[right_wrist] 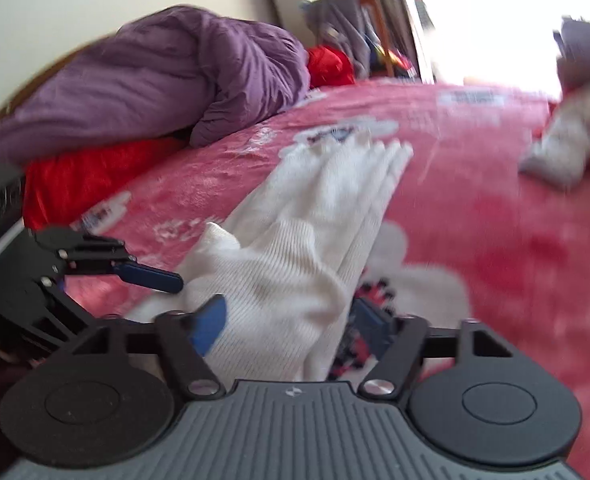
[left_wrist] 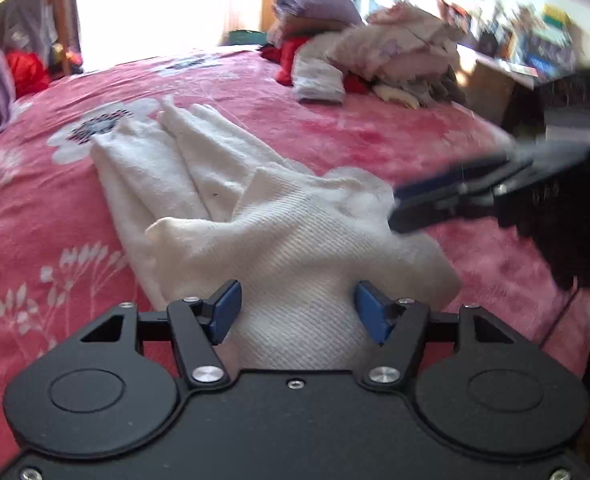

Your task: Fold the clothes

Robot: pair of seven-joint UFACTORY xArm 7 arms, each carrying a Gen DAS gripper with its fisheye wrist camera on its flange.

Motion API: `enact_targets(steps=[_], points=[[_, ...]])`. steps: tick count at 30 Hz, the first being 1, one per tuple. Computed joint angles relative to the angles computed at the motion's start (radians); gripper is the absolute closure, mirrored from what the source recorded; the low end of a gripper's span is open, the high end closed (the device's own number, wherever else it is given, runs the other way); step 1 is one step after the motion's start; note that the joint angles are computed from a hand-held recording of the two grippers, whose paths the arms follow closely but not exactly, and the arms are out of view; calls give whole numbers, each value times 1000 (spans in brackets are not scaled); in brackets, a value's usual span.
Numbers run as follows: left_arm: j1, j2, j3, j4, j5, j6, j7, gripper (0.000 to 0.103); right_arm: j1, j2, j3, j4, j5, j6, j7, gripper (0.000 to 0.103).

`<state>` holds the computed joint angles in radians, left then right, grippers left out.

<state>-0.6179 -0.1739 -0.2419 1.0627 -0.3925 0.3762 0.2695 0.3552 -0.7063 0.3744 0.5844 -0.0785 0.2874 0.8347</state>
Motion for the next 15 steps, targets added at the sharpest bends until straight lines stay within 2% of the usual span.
enact_targets(steps=[3, 4, 5, 6, 7, 8, 9, 10, 13, 15], points=[[-5, -40, 38, -40, -140, -2, -47, 39, 33, 25, -18, -25, 45, -31, 28, 33], [-29, -33, 68, -39, -228, 9, -23, 39, 33, 32, -14, -32, 42, -56, 27, 38], [-43, -27, 91, -36, -323, 24, 9, 39, 39, 38, -16, -43, 44, -92, 28, 49], [-64, -15, 114, -27, -398, 41, 43, 39, 43, 44, -18, -51, 45, -128, 27, 56], [-56, -8, 96, -18, -431, 45, 88, 48, 39, 48, -12, -55, 42, -154, 28, 62], [-54, 0, 83, -8, -445, 50, 117, 62, 19, 48, 10, -51, 26, -156, 29, 65], [-64, 8, 83, 3, -447, 55, 135, 64, 21, 51, 13, -48, 17, -159, 19, 68], [-36, 13, 41, 6, -406, 30, 113, 68, 22, 53, 17, -49, 10, -165, 13, 74], [-41, 0, 19, 0, -411, -27, 140, 82, 9, 40, 37, -73, 17, -213, 43, 79], [-45, -15, 7, -4, -377, -63, 151, 84, -35, 24, 74, -76, 6, -255, 67, 80]])
